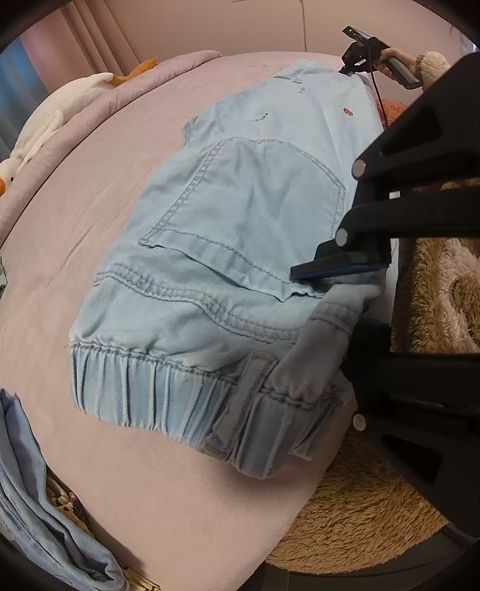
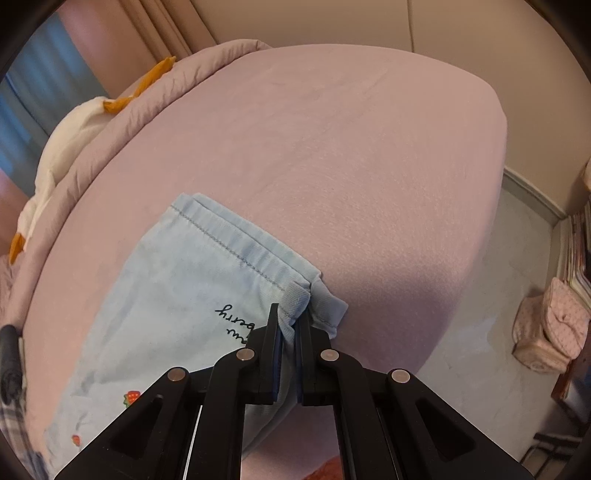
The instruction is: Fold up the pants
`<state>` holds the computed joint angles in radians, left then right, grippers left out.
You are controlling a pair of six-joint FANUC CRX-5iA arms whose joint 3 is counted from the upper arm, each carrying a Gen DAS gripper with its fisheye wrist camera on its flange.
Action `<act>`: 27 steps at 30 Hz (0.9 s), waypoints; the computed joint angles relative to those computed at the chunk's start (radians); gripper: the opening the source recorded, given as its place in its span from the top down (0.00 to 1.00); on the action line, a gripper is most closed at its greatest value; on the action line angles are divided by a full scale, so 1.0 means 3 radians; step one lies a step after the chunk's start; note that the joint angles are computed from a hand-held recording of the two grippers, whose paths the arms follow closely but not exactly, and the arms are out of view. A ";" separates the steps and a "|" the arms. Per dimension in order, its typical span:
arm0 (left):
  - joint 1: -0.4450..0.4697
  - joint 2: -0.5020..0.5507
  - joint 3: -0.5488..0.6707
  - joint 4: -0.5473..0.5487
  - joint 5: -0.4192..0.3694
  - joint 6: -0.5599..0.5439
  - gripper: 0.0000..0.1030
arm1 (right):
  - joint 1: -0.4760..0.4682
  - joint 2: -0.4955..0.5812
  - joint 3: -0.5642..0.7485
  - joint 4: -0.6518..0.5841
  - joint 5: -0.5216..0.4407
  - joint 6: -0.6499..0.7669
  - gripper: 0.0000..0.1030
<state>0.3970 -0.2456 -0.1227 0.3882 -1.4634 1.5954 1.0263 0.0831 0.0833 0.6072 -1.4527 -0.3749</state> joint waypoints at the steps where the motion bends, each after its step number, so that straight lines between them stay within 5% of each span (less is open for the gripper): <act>1: 0.0004 0.0003 0.0004 0.0002 -0.0006 -0.0001 0.81 | -0.0001 -0.0005 -0.0005 0.0002 0.0004 -0.0006 1.00; 27: -0.0135 0.0167 0.0232 -0.0139 -0.0096 0.0132 0.78 | 0.0054 -0.0240 -0.0396 0.0202 0.0336 -0.0442 1.00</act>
<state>0.3564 -0.1954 -0.0530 0.3464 -1.4923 1.6349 1.0426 0.0111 -0.0356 0.6678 -1.3518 -0.5076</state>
